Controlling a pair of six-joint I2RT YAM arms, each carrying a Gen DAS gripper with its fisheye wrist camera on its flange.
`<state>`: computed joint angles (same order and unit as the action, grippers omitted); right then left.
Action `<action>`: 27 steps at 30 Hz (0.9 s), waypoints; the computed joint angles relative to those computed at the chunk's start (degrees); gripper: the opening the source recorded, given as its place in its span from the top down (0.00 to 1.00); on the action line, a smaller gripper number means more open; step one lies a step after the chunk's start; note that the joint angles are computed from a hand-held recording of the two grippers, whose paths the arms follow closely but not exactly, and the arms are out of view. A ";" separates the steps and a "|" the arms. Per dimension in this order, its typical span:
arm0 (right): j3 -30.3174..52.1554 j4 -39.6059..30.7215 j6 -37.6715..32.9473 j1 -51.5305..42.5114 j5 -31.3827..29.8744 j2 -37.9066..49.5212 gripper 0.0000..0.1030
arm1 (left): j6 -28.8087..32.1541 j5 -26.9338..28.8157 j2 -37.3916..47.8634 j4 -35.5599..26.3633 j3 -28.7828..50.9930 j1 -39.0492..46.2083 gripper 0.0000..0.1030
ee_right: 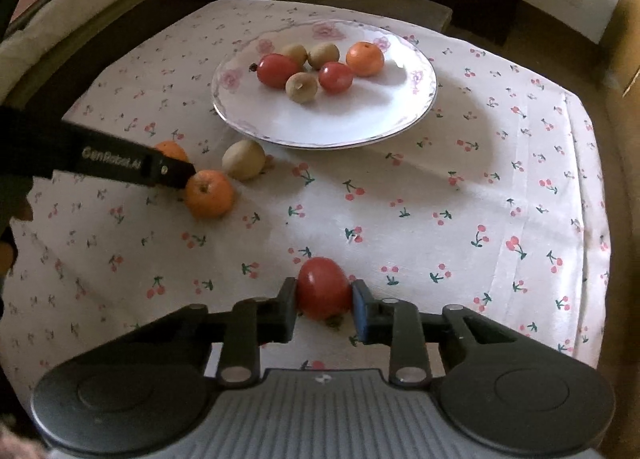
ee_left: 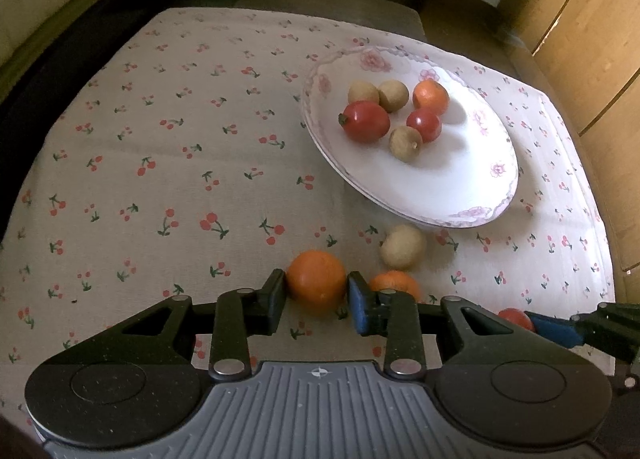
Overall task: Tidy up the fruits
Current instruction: 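Close left tool on tangerine while right tool grasps the red tomato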
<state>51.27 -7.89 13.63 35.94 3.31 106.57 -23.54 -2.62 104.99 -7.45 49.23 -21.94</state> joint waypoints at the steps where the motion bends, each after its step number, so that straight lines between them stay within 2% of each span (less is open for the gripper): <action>1: 0.07 -0.14 -0.08 0.02 -0.15 -0.02 0.71 | 0.04 -0.13 0.03 0.24 -0.03 -0.04 0.61; 27: -1.53 2.25 3.44 -4.07 -4.07 -4.23 0.71 | 0.69 0.52 -4.71 0.25 -1.48 -0.73 0.61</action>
